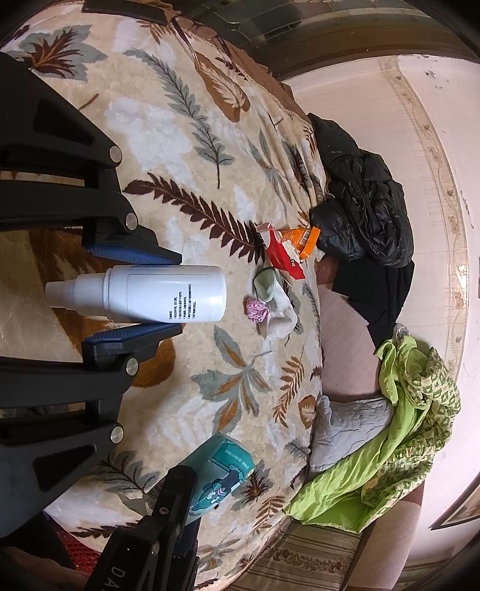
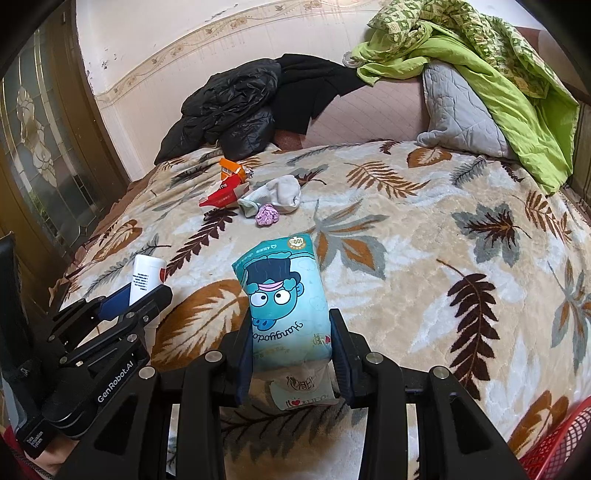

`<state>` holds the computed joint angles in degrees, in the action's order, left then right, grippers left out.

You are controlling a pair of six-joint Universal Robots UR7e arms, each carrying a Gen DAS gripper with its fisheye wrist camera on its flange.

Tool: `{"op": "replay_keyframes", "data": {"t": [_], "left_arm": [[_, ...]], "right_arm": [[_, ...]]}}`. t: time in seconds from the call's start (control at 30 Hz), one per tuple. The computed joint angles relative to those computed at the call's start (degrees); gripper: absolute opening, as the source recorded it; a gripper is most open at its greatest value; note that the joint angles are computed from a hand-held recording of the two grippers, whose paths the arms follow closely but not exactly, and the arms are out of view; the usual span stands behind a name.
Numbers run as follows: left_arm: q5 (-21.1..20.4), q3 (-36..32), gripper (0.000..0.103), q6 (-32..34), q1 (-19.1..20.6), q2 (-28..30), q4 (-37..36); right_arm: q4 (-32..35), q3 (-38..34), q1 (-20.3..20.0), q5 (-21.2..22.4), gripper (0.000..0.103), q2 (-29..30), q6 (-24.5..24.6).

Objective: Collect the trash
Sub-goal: 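Lift the white bottle and tissue pack above the bed, then carry both items over the red basket and open both grippers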

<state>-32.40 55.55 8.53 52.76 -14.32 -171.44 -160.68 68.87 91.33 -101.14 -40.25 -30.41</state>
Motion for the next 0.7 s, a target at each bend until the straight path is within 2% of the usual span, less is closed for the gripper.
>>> {"op": "replay_keyframes", "data": {"t": [0.17,0.37,0.47,0.6,0.7], "left_arm": [[-1.4,0.7,0.029,0.1,0.0,-0.4,-0.4],[-6.3,2.2,0.029,1.1,-1.6,-1.5,-0.2],[-11.5,1.9,0.029,1.9,-2.9,-1.6,2.3],[-18.2,-2.0,0.029,3.8,-4.7,0.7,7.5],[-25.6,-6.7,0.029,3.8,-5.9,3.3,14.4]], "right_arm": [[-0.3,0.6,-0.3,0.2,0.040,-0.7,0.8],[1.0,5.2,-2.5,4.3,0.040,-6.7,6.8],[-2.0,10.1,-4.0,4.0,0.040,-11.5,7.9],[-6.6,16.3,-7.4,2.1,0.040,-18.8,10.6],[-9.4,20.1,-10.1,0.2,0.040,-23.3,13.4]]}}
